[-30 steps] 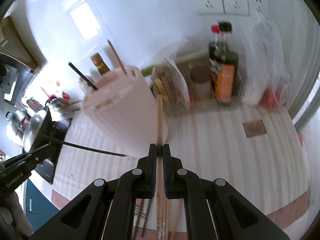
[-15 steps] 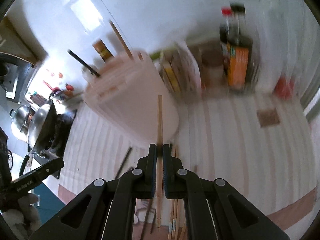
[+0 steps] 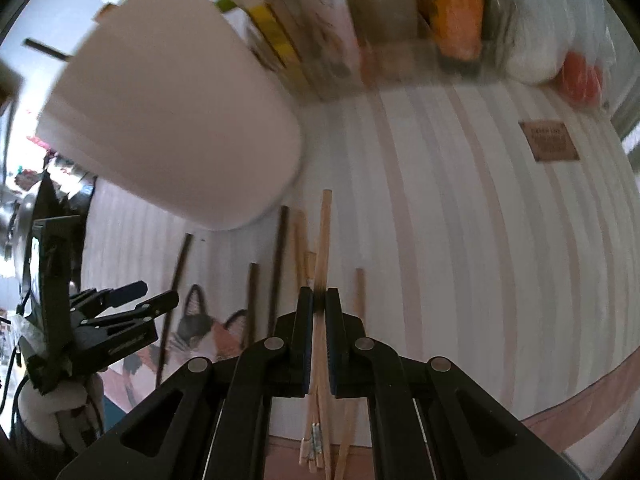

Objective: Organize utensils

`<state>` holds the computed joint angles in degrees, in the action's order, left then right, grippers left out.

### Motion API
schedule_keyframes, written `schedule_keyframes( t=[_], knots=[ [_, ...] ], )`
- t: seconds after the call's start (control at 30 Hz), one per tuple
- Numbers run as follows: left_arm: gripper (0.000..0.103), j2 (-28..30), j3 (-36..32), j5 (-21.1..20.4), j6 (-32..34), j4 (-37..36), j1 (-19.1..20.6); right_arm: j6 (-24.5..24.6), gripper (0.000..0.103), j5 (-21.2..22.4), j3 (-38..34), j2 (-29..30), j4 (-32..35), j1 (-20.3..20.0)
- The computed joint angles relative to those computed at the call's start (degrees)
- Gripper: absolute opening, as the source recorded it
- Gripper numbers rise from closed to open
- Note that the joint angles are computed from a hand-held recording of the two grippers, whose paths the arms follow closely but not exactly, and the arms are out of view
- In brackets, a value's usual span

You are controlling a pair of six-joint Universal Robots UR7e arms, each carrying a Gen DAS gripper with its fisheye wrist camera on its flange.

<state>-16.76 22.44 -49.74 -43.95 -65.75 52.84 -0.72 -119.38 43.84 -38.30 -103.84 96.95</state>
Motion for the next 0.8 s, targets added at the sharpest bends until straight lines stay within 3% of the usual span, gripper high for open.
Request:
schedule_keyframes(
  t=[0.03, 0.1, 0.2, 0.33, 0.53, 0.8],
  knots=[
    [0.043, 0.0, 0.2, 0.4, 0.6, -0.6, -0.1, 0.4, 0.006, -0.3, -0.1, 0.1, 0.2, -0.2],
    [0.005, -0.9, 2.5, -0.2, 2.8, -4.3, -0.1, 0.9, 0.006, -0.8, -0.1, 0.3, 0.4, -0.3],
    [0.004, -1.5, 3.7, 0.9, 0.6, -4.1, -0.3, 1.1, 0.006, -1.2, -0.6, 0.6, 0.8, -0.3],
    [0.004, -7.8, 14.3, 0.9, -4.8, -10.0, -0.9, -0.2, 0.006, -1.2, -0.4, 0.4, 0.1, 0.2],
    [0.004, -17.0, 26.5, 4.1, -9.7, -18.4, -4.5, -2.8, 0.006, 1.1, 0.0, -0.7, -2.5, 1.5],
    [0.003, -20.3, 27.4, 11.4, -7.4, -24.5, -8.8, -8.3, 0.005, 3.0, 0.9, -2.2, -9.0, 4.3]
  ],
)
